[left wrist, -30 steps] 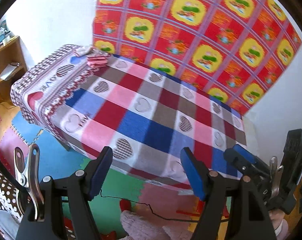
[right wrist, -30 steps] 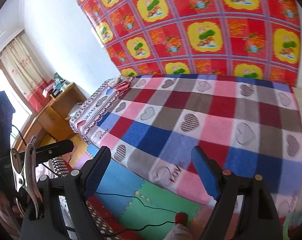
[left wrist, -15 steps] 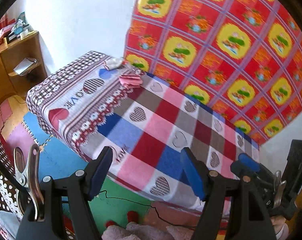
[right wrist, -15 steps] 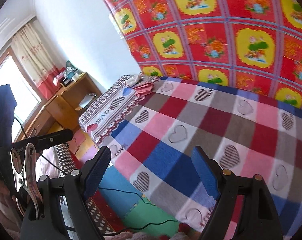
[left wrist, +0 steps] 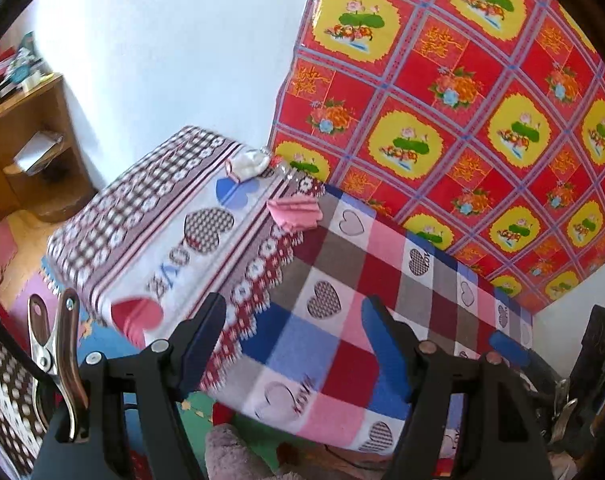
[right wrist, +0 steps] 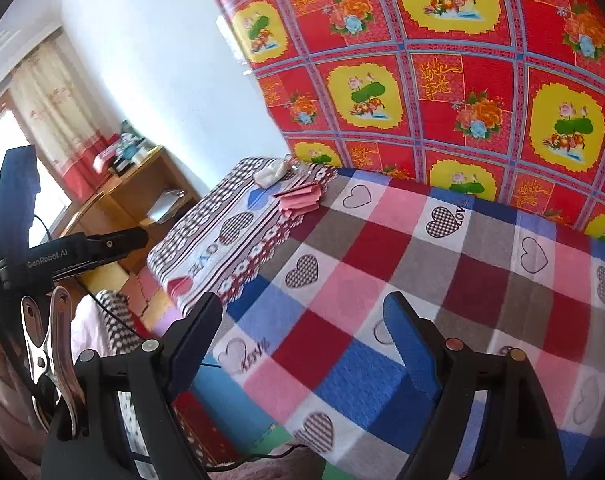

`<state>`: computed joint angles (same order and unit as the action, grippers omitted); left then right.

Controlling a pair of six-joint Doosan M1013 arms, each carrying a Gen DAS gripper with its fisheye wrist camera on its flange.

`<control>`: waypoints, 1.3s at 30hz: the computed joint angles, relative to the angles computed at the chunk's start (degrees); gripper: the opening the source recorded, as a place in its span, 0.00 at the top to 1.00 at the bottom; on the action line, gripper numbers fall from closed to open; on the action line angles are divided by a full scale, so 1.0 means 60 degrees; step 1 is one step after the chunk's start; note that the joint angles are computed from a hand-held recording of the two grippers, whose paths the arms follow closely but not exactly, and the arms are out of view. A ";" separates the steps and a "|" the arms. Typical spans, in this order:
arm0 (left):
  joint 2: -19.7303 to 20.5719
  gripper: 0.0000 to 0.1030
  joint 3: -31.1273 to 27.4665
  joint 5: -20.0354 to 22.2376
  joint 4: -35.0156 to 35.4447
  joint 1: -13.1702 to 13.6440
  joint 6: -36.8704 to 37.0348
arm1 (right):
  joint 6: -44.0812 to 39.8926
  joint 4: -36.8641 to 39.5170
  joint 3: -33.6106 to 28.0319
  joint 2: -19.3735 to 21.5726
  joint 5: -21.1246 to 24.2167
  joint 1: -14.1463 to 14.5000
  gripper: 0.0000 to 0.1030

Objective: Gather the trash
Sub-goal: 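Move both open tools over the bed toward the white glove and pink paper, then close the left tool on the white glove while the right tool grips the pink paper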

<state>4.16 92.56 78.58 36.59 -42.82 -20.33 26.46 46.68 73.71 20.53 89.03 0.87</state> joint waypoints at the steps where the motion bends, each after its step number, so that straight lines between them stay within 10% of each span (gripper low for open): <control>1: -0.0105 0.28 0.0119 -0.0087 -0.0048 0.0160 0.0291 | 0.0166 0.0042 0.0035 -0.0018 -0.0059 0.0071 0.17; 18: -0.0926 0.28 0.1337 -0.2133 -0.0597 0.2536 0.3289 | 0.2290 -0.0490 0.0479 -0.0349 -0.2272 0.1564 0.17; 39: 0.0063 0.28 0.1710 -0.4502 -0.2113 0.4779 0.6460 | 0.4125 -0.1713 0.0235 0.0053 -0.3432 0.2436 0.17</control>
